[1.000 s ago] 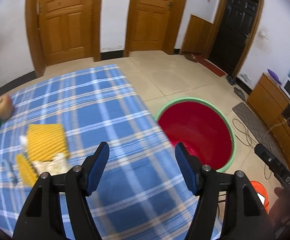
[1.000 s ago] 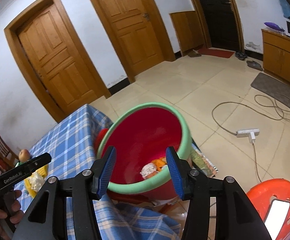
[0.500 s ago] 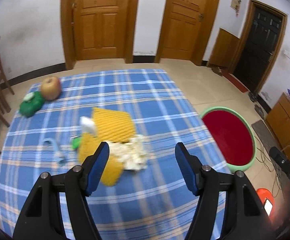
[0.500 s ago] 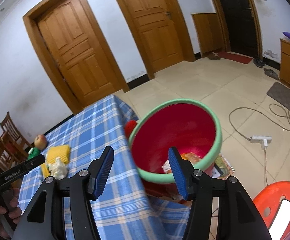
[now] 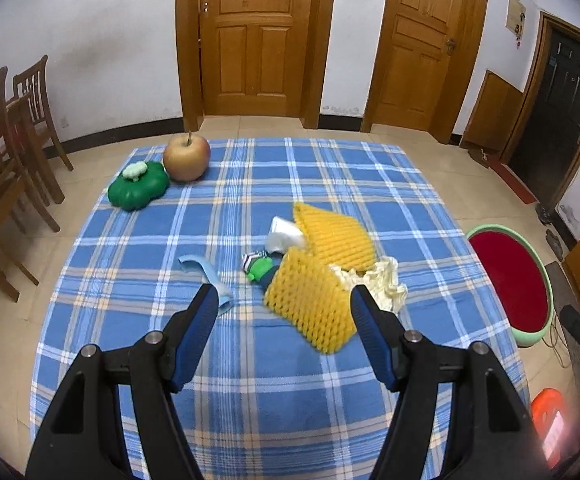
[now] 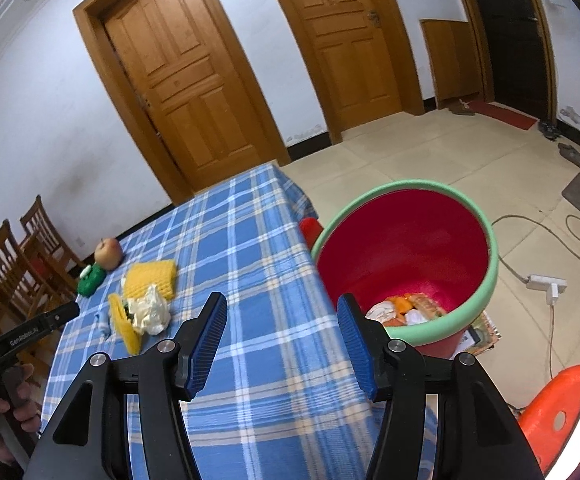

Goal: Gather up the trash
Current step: 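Move both open tools back over the table toward the yellow foam nets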

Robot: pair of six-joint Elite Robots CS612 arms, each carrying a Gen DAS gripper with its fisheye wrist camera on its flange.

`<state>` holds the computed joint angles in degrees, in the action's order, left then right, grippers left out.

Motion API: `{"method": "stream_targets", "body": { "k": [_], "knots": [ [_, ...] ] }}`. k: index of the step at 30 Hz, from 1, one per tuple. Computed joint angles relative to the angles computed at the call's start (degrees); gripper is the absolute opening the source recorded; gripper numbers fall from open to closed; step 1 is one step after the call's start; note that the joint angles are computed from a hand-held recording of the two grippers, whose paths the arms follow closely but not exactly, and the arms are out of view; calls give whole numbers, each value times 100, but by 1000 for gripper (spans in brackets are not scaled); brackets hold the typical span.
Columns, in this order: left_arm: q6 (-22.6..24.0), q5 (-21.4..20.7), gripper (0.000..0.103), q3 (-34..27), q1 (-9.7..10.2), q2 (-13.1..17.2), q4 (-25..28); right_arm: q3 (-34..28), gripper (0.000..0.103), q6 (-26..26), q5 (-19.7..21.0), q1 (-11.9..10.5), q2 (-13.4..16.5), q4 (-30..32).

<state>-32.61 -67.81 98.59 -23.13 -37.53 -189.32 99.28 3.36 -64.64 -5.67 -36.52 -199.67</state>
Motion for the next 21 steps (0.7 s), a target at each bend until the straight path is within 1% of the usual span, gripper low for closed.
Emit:
{"method": "stream_targets", "body": {
  "k": [5,9,12,16,21],
  "knots": [
    [-32,-324,69,-152,29,106,108,-52,59,-79,4,43,31,146],
    [52,-475,69,-296,12,196,189,-59,59,-101,0,37,41,217],
    [87,-504,69,-376,0,246,246,-79,59,-98,-18,38,52,250],
    [27,-314,69,-485,-11,306,450,-88,59,-93,-23,33,59,283],
    [-107,-457,69,-552,55,364,544,-101,59,-113,-15,38,70,318]
  ]
}}
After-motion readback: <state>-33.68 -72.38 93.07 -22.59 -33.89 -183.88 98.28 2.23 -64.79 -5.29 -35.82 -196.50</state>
